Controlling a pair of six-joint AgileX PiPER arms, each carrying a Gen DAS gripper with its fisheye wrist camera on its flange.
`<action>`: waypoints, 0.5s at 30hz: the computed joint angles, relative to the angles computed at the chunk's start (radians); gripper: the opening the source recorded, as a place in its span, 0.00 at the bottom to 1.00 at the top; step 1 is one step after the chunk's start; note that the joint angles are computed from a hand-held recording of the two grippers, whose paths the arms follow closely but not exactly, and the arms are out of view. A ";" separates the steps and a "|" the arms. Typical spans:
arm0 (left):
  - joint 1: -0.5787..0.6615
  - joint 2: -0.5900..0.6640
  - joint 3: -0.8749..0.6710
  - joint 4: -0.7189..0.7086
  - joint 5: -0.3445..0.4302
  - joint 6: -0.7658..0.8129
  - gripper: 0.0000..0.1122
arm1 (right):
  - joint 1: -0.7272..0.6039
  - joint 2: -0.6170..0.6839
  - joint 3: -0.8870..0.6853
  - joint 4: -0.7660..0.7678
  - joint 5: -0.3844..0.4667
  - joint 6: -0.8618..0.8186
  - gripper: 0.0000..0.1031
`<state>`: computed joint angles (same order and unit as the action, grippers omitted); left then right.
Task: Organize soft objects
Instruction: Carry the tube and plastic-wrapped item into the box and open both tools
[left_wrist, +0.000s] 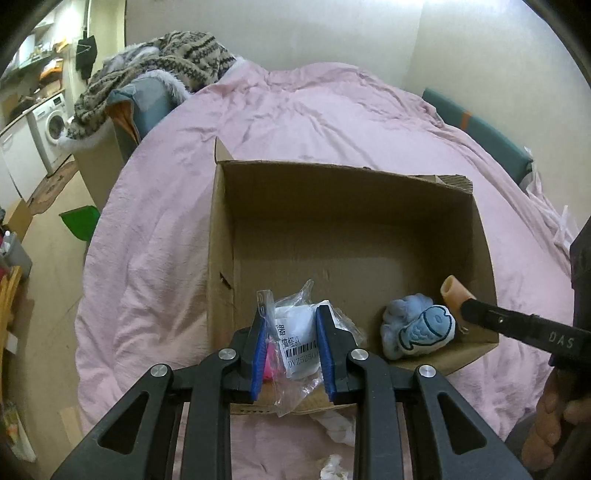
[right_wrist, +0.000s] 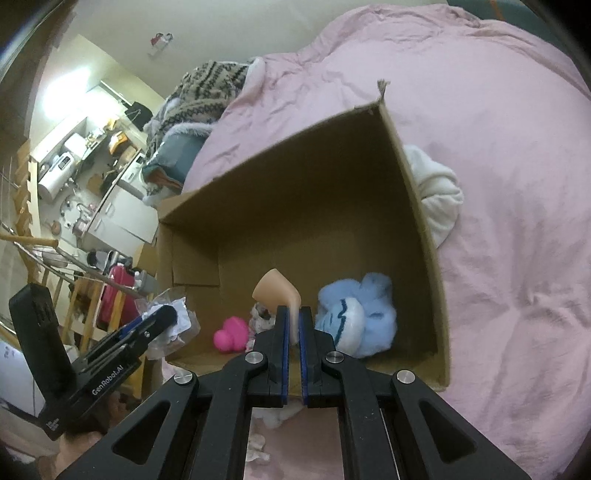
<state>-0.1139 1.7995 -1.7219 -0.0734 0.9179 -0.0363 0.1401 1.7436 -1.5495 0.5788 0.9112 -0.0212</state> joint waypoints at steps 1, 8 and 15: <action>-0.004 0.002 0.001 0.008 -0.001 -0.004 0.20 | 0.004 0.005 -0.002 -0.002 0.002 0.003 0.06; -0.012 0.021 -0.004 0.006 0.028 0.001 0.20 | 0.029 0.040 -0.028 -0.008 0.039 -0.010 0.07; -0.003 0.033 -0.005 -0.003 0.038 0.003 0.20 | 0.032 0.077 -0.054 -0.011 0.077 -0.013 0.07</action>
